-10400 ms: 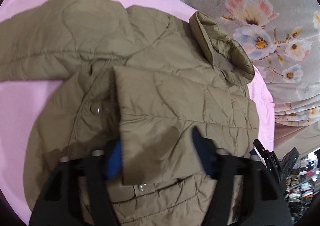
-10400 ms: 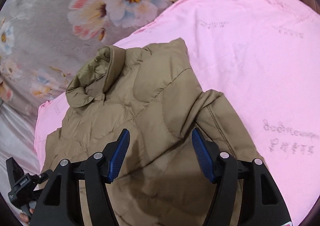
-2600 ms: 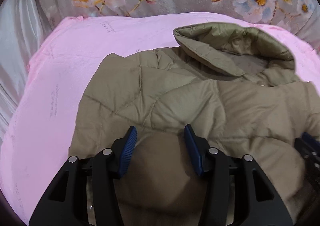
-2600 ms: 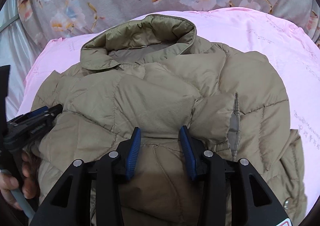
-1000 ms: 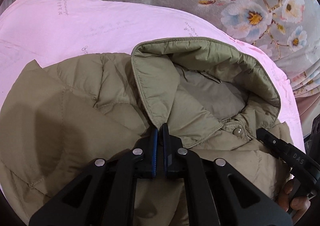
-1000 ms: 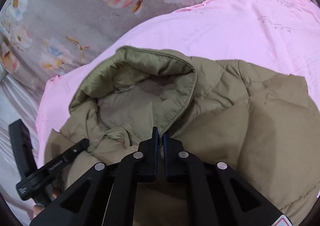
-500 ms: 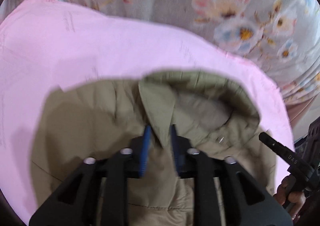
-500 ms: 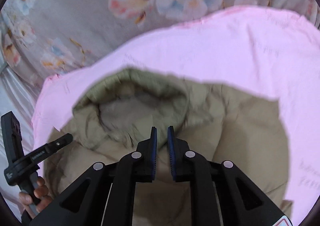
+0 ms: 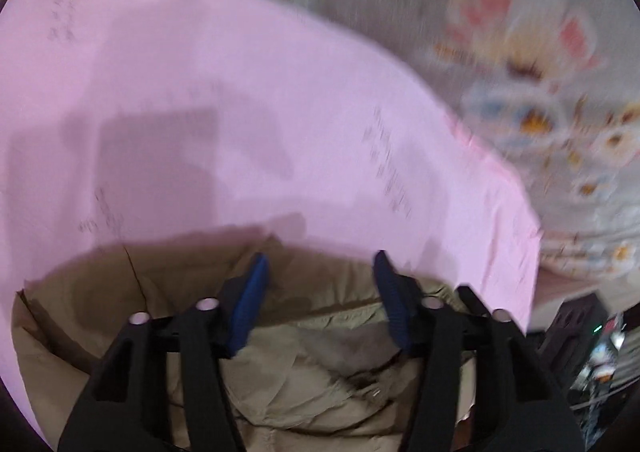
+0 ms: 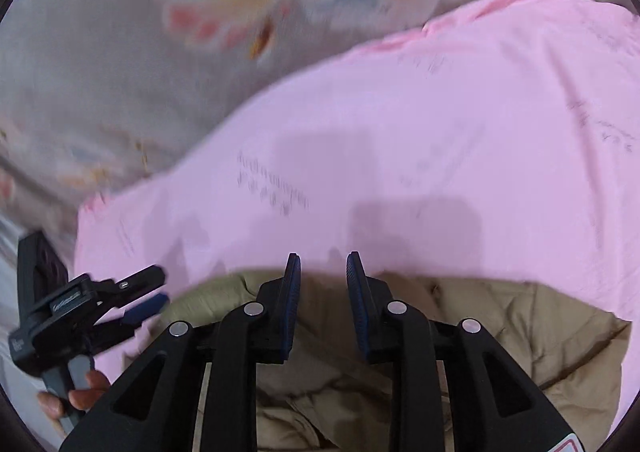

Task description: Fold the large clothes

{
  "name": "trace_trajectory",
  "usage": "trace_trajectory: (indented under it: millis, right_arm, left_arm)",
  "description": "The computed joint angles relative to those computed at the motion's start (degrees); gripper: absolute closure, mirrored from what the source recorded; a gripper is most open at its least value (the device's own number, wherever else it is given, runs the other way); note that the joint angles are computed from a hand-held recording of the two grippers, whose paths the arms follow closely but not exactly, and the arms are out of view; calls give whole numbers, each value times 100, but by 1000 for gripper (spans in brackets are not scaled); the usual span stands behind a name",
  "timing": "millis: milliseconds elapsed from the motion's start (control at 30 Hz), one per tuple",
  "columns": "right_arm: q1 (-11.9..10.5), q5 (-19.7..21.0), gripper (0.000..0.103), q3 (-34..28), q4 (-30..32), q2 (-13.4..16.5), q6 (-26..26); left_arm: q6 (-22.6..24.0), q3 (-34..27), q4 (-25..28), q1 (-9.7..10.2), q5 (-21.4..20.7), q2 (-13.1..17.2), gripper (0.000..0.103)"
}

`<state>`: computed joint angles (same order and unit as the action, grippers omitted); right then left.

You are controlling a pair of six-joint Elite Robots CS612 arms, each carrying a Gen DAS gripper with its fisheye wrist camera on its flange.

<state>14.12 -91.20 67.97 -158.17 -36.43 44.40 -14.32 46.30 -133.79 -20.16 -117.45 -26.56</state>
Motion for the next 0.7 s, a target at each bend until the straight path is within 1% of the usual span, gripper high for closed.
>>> trace_trajectory:
  millis: [33, 100, 133, 167, 200, 233, 267, 300, 333, 367, 433, 467, 533, 567, 633, 700]
  right_arm:
    - [31, 65, 78, 21, 136, -34, -279]
    - [99, 132, 78, 104, 428, -128, -750]
    - [142, 74, 78, 125, 643, -165, -952]
    - [191, -78, 78, 141, 816, -188, -1081]
    - [236, -294, 79, 156, 906, -198, -1149]
    - [277, -548, 83, 202, 895, -210, -1195]
    - [325, -865, 88, 259, 790, -225, -1136]
    - [350, -1046, 88, 344, 555, -244, -1070]
    - [351, -1091, 88, 415, 324, -256, -1061]
    - [351, -1135, 88, 432, 255, -248, -1058]
    - [354, -1167, 88, 350, 486, -172, -1136]
    - [357, -1197, 88, 339, 479, -133, -1174]
    - [377, -1295, 89, 373, 321, -64, -1230]
    - [386, -1330, 90, 393, 234, -44, -1218]
    - [391, -1375, 90, 452, -9, -4, -1137]
    - [390, -1392, 90, 498, -222, 25, -1046]
  left_arm:
    - [244, 120, 139, -41, 177, -81, 70]
    - [756, 488, 144, -131, 669, -306, 75]
    - [977, 643, 234, -172, 921, -411, 82]
    - [1073, 715, 264, -195, 1072, -458, 87]
    - [1150, 801, 227, -218, 1239, -501, 88]
    - [1208, 886, 146, -246, 1413, -530, 92]
    - [1210, 953, 21, -269, 1545, -532, 94]
    - [1167, 1016, -92, -274, 1561, -529, 94]
    - [1124, 1051, -184, -277, 1566, -520, 94]
    - [1063, 1180, -441, -280, 1573, -534, 94]
    - [1083, 1375, -805, -297, 1646, -576, 94]
    - [1099, 1541, -1134, -308, 1694, -609, 94]
    - [1150, 1818, -1711, -338, 1803, -659, 94]
    - [1195, 1888, -1892, -352, 1871, -671, 94]
    - [1299, 2101, -2411, -394, 2069, -695, 94]
    - [1388, 2254, -2807, -440, 2284, -708, 94]
